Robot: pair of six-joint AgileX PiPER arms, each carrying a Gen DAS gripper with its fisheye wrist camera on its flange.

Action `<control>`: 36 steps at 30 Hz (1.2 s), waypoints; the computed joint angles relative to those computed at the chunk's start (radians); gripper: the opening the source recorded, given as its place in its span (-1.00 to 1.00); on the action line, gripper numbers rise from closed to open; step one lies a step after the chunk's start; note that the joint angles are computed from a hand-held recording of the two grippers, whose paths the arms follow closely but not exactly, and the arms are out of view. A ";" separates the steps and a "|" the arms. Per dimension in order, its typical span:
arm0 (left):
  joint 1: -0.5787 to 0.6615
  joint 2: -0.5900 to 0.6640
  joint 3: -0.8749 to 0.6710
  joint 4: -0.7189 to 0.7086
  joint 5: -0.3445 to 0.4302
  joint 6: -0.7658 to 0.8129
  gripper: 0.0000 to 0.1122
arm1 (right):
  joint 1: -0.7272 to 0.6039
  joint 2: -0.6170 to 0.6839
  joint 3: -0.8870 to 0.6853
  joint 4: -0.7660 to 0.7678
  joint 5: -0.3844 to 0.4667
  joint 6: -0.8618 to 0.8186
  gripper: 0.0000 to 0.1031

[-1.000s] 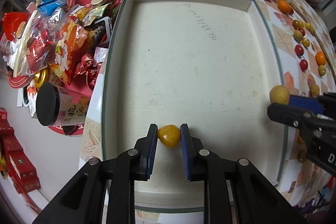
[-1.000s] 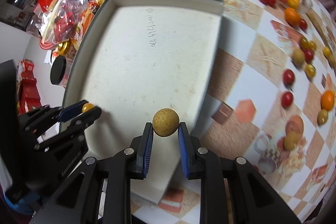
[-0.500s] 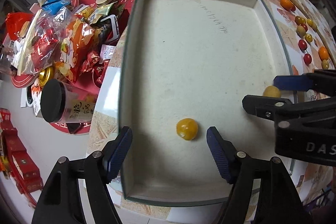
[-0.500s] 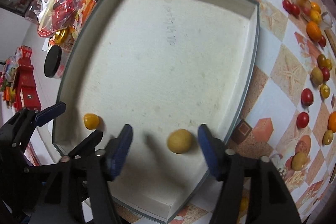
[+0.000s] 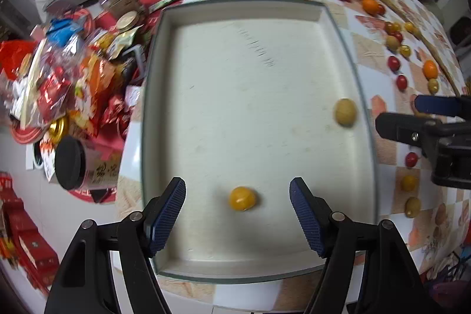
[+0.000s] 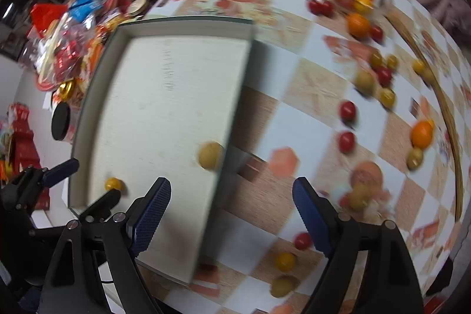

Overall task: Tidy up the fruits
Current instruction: 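Open both grippers to drop the fruits into the white tray, then grasp a red cherry tomato with the left gripper while the right grasps a brown round fruit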

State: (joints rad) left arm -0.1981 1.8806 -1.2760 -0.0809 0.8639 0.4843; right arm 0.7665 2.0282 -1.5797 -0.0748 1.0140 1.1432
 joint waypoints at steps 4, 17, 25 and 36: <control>-0.082 -0.017 -0.026 -0.017 0.023 -0.012 0.33 | -0.002 -0.136 0.222 -0.002 -0.055 0.104 0.69; -0.354 0.096 -0.251 -0.070 0.134 -0.139 0.33 | -0.041 -0.514 0.761 -0.002 -0.149 0.380 0.69; -0.455 0.287 -0.453 -0.062 0.210 -0.314 0.33 | -0.142 -0.603 0.864 -0.018 -0.181 0.321 0.69; -0.514 0.422 -0.574 0.023 0.231 -0.442 0.33 | -0.328 -0.593 0.922 0.011 -0.305 0.105 0.65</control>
State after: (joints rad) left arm -0.7125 2.3024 -1.8504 -0.0575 1.0953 0.0418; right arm 0.4382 1.4349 -0.6572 -0.0640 0.7085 1.2486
